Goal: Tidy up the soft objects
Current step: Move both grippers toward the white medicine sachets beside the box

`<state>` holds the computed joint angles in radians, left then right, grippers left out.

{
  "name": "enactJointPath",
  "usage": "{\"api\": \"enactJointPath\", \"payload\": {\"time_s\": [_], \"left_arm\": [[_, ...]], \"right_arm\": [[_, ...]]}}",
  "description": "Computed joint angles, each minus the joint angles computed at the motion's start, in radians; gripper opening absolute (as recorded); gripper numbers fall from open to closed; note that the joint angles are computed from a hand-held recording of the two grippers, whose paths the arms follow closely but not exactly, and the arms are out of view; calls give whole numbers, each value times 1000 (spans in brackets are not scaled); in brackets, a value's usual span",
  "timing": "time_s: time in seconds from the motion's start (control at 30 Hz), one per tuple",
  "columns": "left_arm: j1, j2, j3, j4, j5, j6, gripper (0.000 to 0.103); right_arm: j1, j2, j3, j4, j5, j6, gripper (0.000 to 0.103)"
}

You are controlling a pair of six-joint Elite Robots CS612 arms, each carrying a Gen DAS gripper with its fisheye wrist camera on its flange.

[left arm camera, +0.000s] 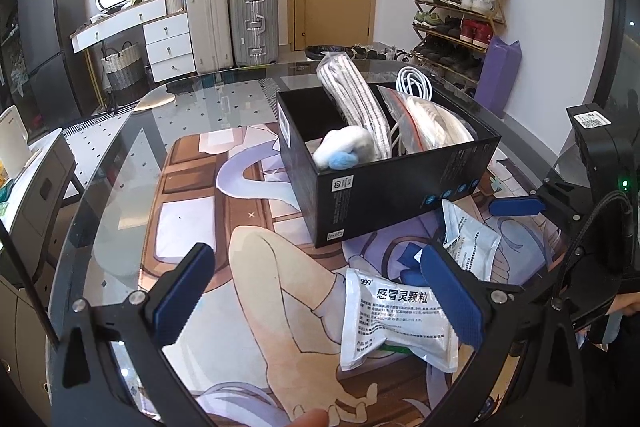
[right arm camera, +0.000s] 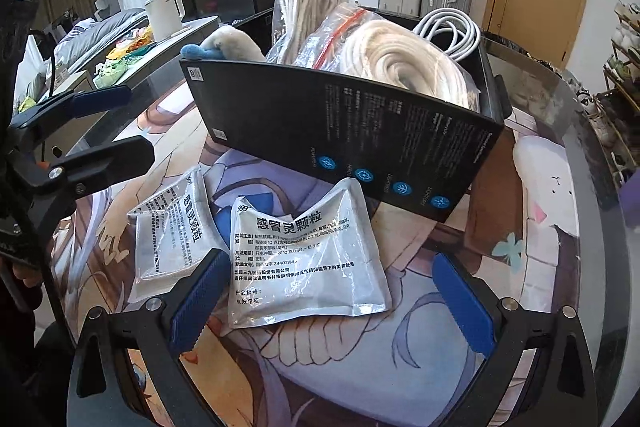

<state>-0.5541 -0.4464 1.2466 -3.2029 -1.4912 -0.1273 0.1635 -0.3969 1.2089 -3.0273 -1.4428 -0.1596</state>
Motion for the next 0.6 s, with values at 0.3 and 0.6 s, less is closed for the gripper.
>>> {"api": "enactJointPath", "payload": {"time_s": [0.3, 0.6], "left_arm": [[2, 0, -1, 7, -9, 1, 103], [3, 0, -2, 14, -13, -5, 103]], "right_arm": [[0, 5, -9, 7, -10, 12, 102], [-4, 4, -11, 23, -47, 15, 102]]}}
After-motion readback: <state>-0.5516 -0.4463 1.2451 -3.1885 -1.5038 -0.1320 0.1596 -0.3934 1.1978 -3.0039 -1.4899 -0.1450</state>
